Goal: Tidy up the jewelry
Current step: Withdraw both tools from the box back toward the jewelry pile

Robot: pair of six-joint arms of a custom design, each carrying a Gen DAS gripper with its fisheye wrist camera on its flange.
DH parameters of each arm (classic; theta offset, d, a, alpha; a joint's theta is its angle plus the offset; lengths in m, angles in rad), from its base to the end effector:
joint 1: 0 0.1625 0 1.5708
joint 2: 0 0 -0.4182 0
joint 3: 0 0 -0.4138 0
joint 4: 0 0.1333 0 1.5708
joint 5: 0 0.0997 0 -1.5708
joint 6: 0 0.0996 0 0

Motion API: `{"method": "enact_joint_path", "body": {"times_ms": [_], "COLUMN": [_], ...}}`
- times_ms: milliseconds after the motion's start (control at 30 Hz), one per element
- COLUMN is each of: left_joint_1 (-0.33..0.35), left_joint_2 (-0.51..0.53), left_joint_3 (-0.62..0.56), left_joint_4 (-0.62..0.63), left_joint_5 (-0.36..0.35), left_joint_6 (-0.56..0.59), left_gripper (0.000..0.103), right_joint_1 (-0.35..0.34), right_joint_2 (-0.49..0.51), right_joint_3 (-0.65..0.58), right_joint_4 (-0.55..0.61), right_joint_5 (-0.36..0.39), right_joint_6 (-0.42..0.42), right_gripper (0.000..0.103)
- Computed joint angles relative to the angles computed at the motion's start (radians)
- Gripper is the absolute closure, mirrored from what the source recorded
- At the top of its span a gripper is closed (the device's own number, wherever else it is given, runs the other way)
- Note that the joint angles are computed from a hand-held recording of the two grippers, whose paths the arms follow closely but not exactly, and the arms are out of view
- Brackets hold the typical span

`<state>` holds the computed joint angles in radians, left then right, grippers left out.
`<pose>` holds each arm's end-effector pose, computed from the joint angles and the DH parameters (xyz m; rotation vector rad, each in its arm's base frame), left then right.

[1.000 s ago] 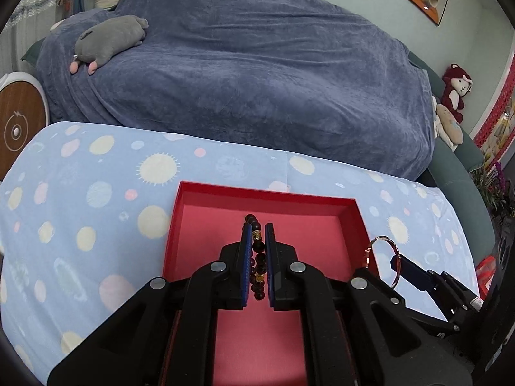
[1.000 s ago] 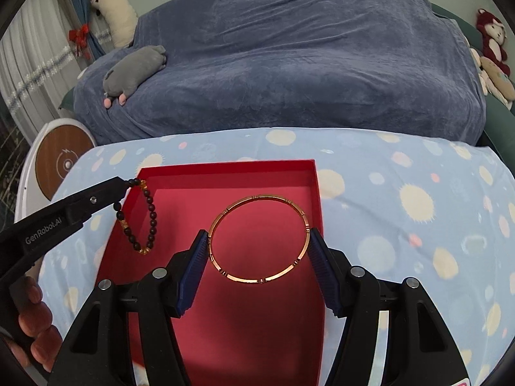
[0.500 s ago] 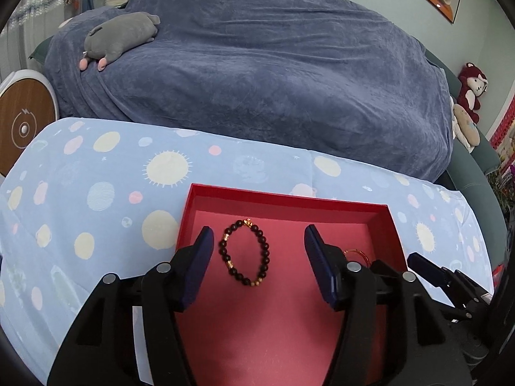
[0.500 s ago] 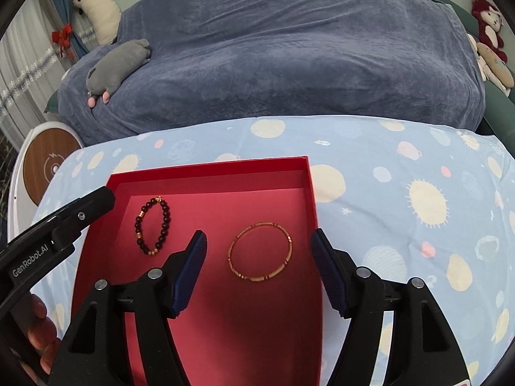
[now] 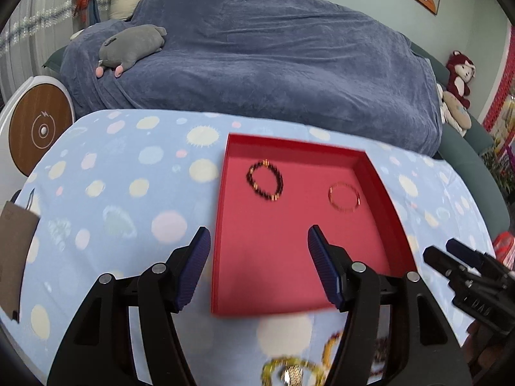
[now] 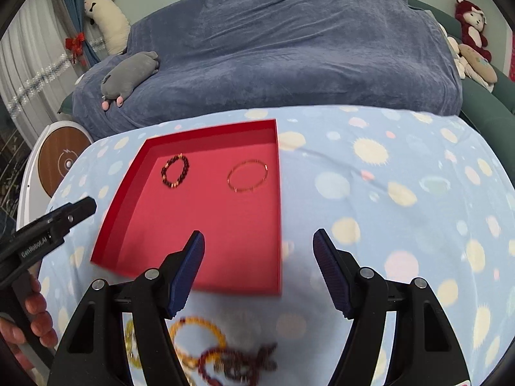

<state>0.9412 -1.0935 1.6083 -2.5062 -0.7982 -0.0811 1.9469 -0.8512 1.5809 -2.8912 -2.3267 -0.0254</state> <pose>-0.2320 -0.6629 0.3058 0.4552 2.3975 -0.8306 0.3202 -0.6339 0.1965 0.1912 -2.3692 0.8704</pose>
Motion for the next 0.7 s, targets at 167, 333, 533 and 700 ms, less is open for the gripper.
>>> {"method": "enact_joint_path", "body": {"times_ms": [167,333,533,700], "left_joint_1": [-0.02,-0.033,-0.043,-0.053], "left_joint_2": [-0.101,-0.18,-0.252,-0.287], "left_joint_3": [0.132,0.237,0.337,0.389], "left_joint_4": [0.068,0.116,0.176,0.193], "left_joint_5": [-0.004,-0.007,-0.013,-0.012], "left_joint_6": [-0.106,-0.199,-0.292,-0.311], "left_gripper": [0.043,0.043,0.043,0.043], "right_joint_1": [0.026,0.043,0.055,0.07], "right_joint_2": [-0.06,-0.108,-0.144,-0.136], "right_joint_3": [0.126,0.235,0.344,0.367], "right_joint_4": [-0.009,-0.012,0.0,0.004], "right_joint_5": [-0.033,-0.047,-0.052,-0.024], "right_joint_6": [0.045,0.101,0.179,0.182], "right_gripper": [0.036,0.036,0.036,0.036]}}
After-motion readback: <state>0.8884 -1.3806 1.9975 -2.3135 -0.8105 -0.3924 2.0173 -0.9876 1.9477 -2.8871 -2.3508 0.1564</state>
